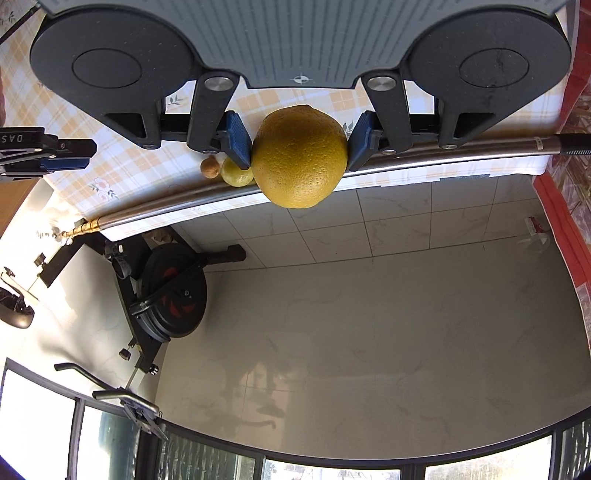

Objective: Organize fruits
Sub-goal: 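Grasp a greenish pomelo with the right gripper while the left gripper holds the grapefruit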

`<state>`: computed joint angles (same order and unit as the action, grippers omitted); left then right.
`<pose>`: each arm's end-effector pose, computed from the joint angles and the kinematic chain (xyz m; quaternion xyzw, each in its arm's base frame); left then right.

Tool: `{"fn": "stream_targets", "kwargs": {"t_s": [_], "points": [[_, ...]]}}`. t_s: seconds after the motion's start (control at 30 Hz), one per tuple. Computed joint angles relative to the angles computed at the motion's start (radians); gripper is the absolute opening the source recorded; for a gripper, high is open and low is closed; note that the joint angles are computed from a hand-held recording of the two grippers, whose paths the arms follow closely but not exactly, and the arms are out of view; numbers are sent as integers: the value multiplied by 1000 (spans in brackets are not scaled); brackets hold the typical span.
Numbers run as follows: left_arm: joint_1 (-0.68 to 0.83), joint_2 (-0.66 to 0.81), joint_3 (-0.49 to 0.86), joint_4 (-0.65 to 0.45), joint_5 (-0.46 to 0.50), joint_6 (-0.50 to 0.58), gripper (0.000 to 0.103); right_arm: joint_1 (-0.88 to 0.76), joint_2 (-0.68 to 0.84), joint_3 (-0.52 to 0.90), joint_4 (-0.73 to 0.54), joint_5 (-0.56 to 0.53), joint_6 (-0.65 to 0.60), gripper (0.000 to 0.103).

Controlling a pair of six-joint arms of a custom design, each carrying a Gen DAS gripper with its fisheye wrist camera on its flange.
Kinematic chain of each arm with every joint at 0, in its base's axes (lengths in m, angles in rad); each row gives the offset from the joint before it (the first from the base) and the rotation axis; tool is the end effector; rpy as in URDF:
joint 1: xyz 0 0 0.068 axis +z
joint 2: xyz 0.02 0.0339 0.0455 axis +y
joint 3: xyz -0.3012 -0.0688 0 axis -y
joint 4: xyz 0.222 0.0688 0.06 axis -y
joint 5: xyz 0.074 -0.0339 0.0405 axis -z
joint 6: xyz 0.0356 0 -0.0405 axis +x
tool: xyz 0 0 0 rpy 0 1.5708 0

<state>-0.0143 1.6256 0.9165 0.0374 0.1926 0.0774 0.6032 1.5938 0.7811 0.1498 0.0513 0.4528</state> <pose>0.3292 -0.0115 0.2474 0.0828 0.8936 -0.0729 0.4351 0.2559 0.1741 0.2272 -0.0563 0.8967 0.2009 0.3903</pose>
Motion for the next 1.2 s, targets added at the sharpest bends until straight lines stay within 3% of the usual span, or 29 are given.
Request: {"fn": "stream_targets", "kwargs": {"t_s": [0.27,0.43,0.77,1.07,1.2], "points": [[-10,-323,-98,-169,-53,-37,58,63,-96,-11,-56,47,20,40],[51,-424,-114,-278,-16,-87,58,91,-75,18,-85,67,26,40],[209,-516,-235,-230,47,-81,58,114,127,181,-66,77,-84,40],[416,-500,-262,-221,170,-48,58,115,417,520,-149,-2,-208,41],[432,-492,-281,-158,132,-53,58,121,550,685,-210,4,-280,41]]}}
